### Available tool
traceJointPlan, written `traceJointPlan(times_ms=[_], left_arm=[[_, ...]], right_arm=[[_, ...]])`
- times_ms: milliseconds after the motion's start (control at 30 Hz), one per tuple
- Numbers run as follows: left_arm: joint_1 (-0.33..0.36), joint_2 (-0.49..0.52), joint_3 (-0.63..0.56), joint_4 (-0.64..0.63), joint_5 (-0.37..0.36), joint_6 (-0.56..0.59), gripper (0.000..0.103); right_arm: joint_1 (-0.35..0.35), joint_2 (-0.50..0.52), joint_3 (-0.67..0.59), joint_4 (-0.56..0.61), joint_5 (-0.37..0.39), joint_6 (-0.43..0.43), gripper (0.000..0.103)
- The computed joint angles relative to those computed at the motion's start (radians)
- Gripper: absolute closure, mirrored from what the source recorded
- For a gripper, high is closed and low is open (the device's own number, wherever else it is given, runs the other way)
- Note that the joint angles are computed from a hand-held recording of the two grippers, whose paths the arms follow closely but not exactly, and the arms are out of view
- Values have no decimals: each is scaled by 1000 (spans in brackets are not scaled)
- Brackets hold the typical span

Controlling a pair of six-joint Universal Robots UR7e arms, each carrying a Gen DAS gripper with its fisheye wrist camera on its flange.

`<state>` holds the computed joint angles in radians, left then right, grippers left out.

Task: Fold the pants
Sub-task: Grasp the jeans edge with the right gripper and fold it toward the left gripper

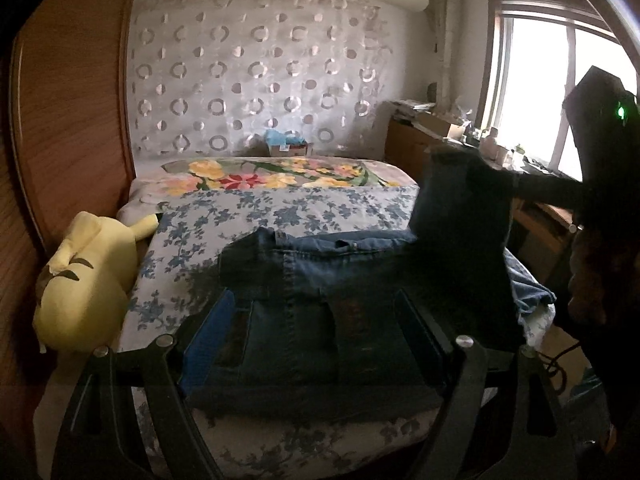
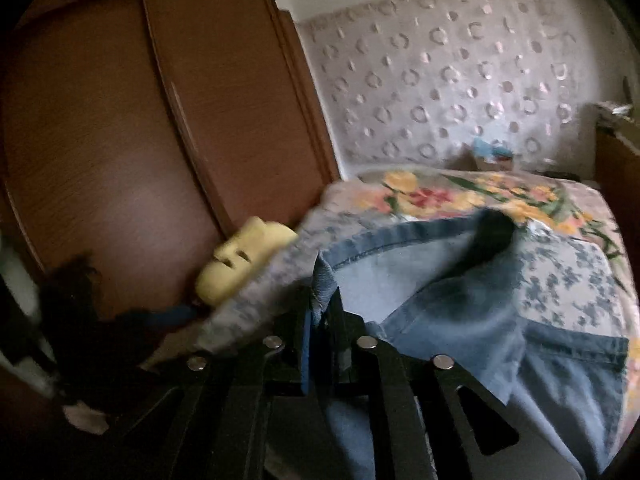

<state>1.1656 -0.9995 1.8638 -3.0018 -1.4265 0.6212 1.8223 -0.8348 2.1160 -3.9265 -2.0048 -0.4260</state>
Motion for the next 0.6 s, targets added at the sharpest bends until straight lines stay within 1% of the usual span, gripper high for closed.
traceJointPlan(times_ms=[100, 167, 233, 267, 333, 433, 500, 567, 600], left_arm=[[4, 9, -6, 10, -2, -3, 20], [3, 13, -5, 13, 0, -5, 20], [0, 22, -5, 18, -3, -5, 20], [-2, 27, -5, 17, -2, -4, 20], [-4, 37, -6, 26, -6, -5, 20], [-6, 61, -19, 47, -4, -6, 20], [-10, 70, -17, 50, 1, 0, 20], [-12, 86, -31, 60, 5, 11, 21], [-13, 93, -37, 65, 3, 15, 23]], right_arm=[[-11, -11, 25, 33, 0, 0, 83], [-3, -30, 41, 45, -21, -12, 69], [5, -44, 49, 47, -62, -21, 62], [11, -61, 45, 66, -75, -20, 62], [34, -74, 58, 63, -120, -2, 61], [53, -69, 88, 4, -181, 17, 61], [54, -58, 90, -24, -218, 17, 61], [44, -44, 102, -53, -232, 25, 61], [38, -42, 99, -49, -233, 36, 61]])
